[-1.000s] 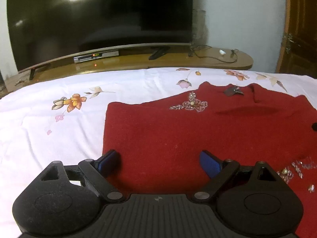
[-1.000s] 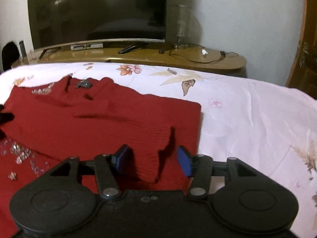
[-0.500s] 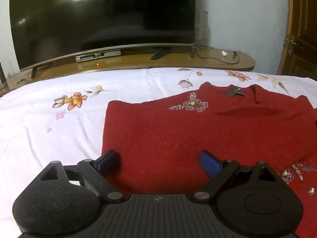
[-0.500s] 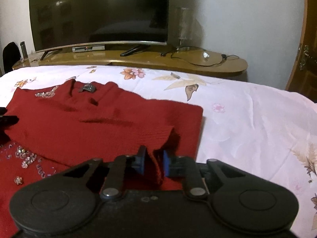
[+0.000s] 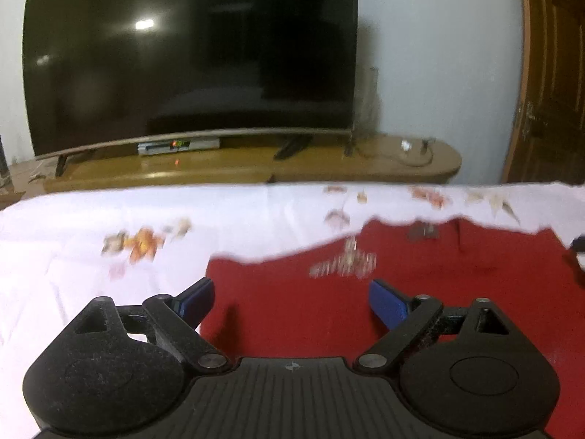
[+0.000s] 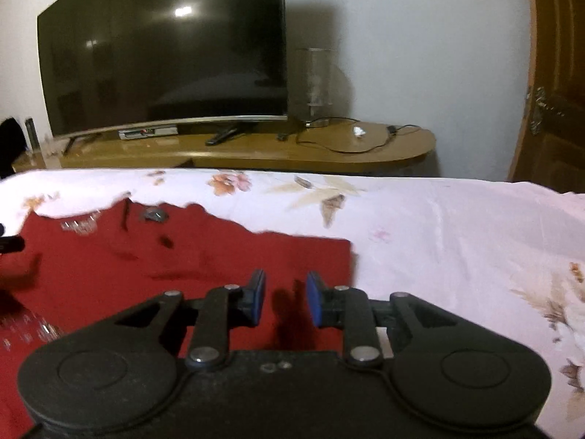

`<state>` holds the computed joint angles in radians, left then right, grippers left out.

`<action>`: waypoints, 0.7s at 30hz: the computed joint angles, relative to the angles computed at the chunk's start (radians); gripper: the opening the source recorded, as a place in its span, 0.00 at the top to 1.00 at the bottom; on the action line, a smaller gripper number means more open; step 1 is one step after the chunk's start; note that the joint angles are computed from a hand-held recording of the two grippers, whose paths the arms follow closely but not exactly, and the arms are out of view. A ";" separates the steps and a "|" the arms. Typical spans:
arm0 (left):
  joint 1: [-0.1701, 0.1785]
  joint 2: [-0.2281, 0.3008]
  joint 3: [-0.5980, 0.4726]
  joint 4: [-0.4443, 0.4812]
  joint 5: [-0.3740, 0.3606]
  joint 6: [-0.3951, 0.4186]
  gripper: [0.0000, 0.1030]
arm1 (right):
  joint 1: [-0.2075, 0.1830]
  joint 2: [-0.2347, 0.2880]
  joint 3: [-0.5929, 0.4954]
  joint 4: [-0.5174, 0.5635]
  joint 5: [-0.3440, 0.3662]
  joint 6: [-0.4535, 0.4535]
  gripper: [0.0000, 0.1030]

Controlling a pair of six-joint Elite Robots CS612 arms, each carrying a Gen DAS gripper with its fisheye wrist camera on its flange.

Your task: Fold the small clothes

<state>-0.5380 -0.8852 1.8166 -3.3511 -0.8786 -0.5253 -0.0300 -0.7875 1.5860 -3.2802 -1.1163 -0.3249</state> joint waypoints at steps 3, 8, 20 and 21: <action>0.019 0.020 -0.048 0.004 -0.047 0.034 0.12 | 0.026 0.009 -0.021 0.030 0.031 -0.013 0.75; 0.037 0.046 -0.103 0.115 -0.118 0.031 0.12 | 0.089 0.037 -0.055 0.088 0.043 -0.086 0.74; 0.047 0.069 -0.097 0.116 -0.125 -0.054 0.12 | 0.094 0.079 -0.094 0.074 -0.059 -0.070 0.48; 0.047 0.067 -0.095 0.116 -0.126 -0.053 0.11 | 0.095 0.080 -0.095 0.077 -0.060 -0.066 0.48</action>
<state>-0.4907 -0.8180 1.7220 -3.2354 -1.0049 -0.5785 0.0651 -0.7078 1.4905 -3.2033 -1.1765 -0.3906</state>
